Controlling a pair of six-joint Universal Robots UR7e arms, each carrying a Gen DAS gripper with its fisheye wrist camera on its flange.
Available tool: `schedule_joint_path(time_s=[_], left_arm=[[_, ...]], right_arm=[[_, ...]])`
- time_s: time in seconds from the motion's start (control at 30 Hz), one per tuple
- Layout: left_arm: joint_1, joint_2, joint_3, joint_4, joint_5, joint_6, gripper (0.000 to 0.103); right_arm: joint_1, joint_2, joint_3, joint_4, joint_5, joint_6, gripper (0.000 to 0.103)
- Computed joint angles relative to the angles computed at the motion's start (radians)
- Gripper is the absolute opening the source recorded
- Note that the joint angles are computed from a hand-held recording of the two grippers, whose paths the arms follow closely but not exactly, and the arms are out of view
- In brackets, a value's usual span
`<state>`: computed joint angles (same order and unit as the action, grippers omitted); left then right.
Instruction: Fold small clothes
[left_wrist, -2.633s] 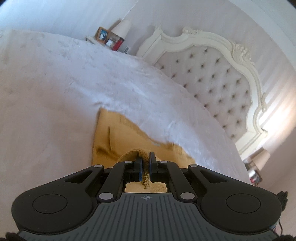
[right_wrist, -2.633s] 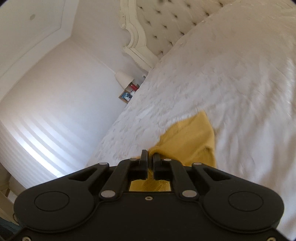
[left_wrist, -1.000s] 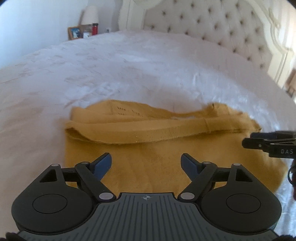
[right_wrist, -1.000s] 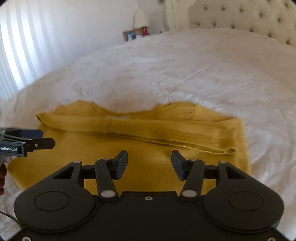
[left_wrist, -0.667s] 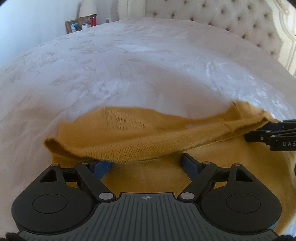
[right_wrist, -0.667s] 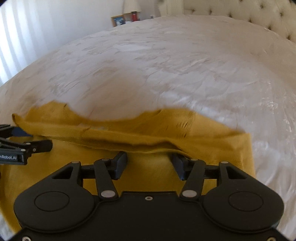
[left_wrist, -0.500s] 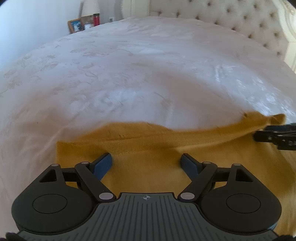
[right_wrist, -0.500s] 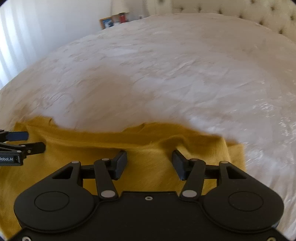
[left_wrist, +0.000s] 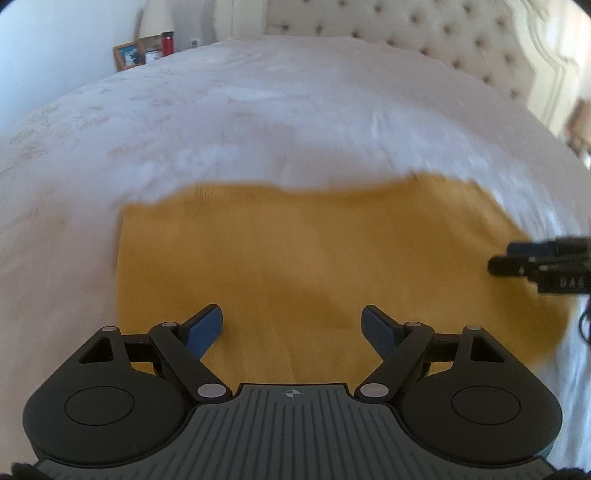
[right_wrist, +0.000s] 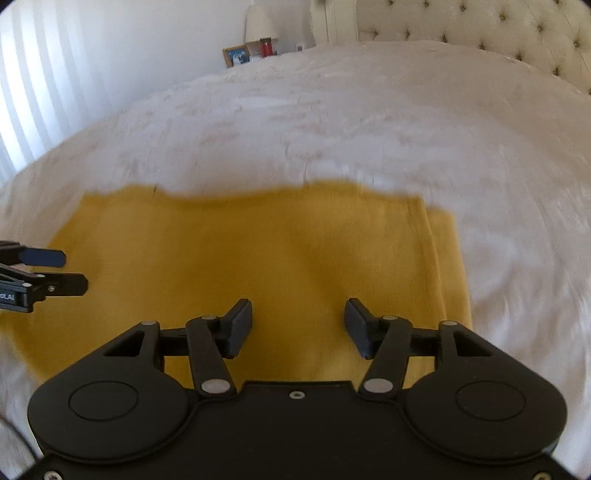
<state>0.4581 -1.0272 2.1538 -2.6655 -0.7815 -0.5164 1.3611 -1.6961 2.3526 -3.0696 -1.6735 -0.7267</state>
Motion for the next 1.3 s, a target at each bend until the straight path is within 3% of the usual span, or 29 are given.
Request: schedule_joint_path(time_s=[0.23,0.43,0.5,0.7,0.8,0.9,0.97,1.13,1.2,1.3], left_arm=[[-0.103,-0.075,0.158,0.027,0.028,-0.136,0.087],[-0.116,-0.103,0.193,0.003,0.024,-0.185,0.092],[-0.108,-0.101,0.195,-0.031,0.005,-0.174,0.097],[-0.141,-0.091,0.199,0.018,0.021,-0.17,0.098],[-0.152,-0.098,0.227,-0.03,0.006,-0.092,0.098],[-0.179,-0.105,0.267,-0.086,0.027,-0.083,0.096],[-0.191,-0.117,0.274,-0.087,0.038,-0.097,0.096],[-0.212,-0.155,0.27,-0.067,0.12,-0.125,0.096],[-0.202,-0.177,0.271,-0.061,0.139,-0.171,0.096],[-0.146,-0.216,0.25,0.013,0.095,-0.263,0.096]], right_arm=[[-0.104,-0.167,0.153,-0.022,0.068,-0.052,0.067],[-0.112,-0.178,0.178,-0.058,0.065,-0.052,0.069],[-0.091,-0.166,0.162,-0.046,0.035,-0.03,0.069],[-0.01,-0.176,0.123,0.003,-0.034,0.064,0.072],[0.065,-0.145,0.094,-0.013,-0.068,0.089,0.072],[0.127,-0.095,0.057,-0.007,-0.082,0.125,0.072],[0.162,-0.048,0.026,0.014,-0.082,0.15,0.068],[0.227,0.122,-0.064,-0.004,-0.087,0.181,0.027],[0.247,0.19,-0.101,-0.017,-0.113,0.19,0.024],[0.269,0.281,-0.16,-0.031,-0.172,0.228,0.024]])
